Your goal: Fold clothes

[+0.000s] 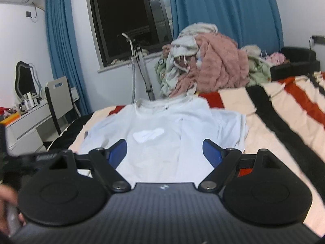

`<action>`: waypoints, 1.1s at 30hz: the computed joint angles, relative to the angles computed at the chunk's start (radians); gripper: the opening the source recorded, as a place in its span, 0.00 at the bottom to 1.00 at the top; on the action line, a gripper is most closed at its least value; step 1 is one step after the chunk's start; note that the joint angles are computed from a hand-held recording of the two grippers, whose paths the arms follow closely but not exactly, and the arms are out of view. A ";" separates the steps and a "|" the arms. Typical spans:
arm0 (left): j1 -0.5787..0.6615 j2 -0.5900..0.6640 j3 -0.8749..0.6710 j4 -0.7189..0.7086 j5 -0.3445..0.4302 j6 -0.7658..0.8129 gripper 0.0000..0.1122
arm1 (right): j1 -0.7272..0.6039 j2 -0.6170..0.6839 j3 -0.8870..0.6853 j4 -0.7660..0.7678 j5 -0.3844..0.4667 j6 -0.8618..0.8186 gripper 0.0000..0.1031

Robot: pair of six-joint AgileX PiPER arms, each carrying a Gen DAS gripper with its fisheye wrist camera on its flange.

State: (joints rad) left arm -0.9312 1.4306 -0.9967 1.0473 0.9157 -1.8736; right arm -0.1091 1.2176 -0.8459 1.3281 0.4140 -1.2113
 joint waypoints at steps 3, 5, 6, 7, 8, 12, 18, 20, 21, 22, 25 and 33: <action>0.162 0.024 0.008 -0.005 -0.130 -0.022 0.90 | 0.019 0.050 -0.015 -0.029 -0.020 0.038 0.80; 0.272 0.044 0.018 0.015 -0.240 -0.061 0.87 | 0.016 0.090 -0.034 -0.023 -0.016 0.052 0.80; 0.315 0.059 0.016 0.034 -0.278 -0.083 0.86 | 0.011 0.112 -0.044 -0.002 -0.011 0.043 0.80; 0.356 0.077 0.012 0.054 -0.315 -0.105 0.83 | 0.006 0.134 -0.053 0.018 -0.007 0.033 0.80; 0.392 0.101 -0.002 0.080 -0.349 -0.121 0.82 | 0.002 0.156 -0.062 0.040 -0.007 0.020 0.80; 0.504 0.207 -0.090 0.175 -0.450 -0.175 0.79 | -0.011 0.238 -0.101 0.076 0.004 0.020 0.80; 0.515 0.437 -0.418 -0.029 -0.331 0.198 0.30 | -0.002 0.347 -0.164 0.136 -0.024 -0.036 0.80; 0.477 0.517 -0.556 -0.065 -0.221 0.362 0.08 | -0.006 0.374 -0.181 0.139 -0.027 -0.022 0.80; 0.454 0.559 -0.631 -0.067 -0.162 0.450 0.08 | -0.011 0.385 -0.189 0.137 -0.025 -0.008 0.80; 0.416 0.590 -0.682 -0.031 -0.117 0.520 0.07 | -0.016 0.396 -0.197 0.134 -0.022 0.006 0.80; 0.312 0.660 -0.784 0.081 -0.080 0.705 0.06 | -0.026 0.417 -0.212 0.147 -0.028 0.022 0.80; 0.220 0.985 -1.305 -0.214 0.025 1.138 0.07 | -0.073 0.447 -0.229 0.181 -0.036 0.057 0.80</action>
